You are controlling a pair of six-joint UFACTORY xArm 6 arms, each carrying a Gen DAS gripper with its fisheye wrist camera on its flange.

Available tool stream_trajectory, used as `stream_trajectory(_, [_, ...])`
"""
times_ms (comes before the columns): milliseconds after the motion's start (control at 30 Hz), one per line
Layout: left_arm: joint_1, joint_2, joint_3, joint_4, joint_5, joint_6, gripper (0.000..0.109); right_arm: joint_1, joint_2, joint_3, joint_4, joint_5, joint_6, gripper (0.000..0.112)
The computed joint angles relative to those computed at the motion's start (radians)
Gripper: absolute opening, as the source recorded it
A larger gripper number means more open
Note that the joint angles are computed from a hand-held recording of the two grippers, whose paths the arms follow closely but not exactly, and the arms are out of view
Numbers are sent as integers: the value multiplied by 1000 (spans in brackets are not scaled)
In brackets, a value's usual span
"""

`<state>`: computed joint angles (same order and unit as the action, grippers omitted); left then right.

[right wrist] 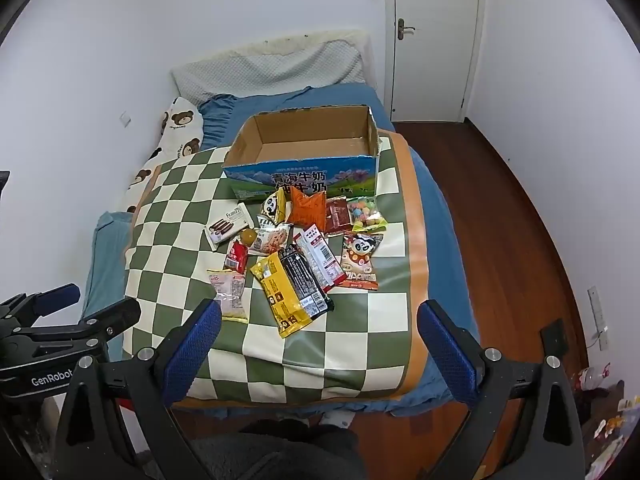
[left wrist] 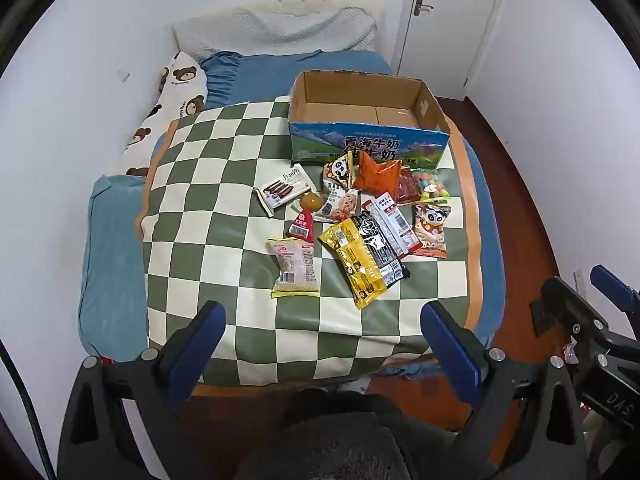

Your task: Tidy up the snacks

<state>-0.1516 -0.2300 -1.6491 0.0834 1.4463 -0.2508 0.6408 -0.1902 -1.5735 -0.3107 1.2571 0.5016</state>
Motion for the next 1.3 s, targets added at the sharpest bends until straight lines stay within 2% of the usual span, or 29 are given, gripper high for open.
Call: stream_trajectory(1300, [11,27,-63,-3,22,8,100,25,22,-33,-36,25,22,100])
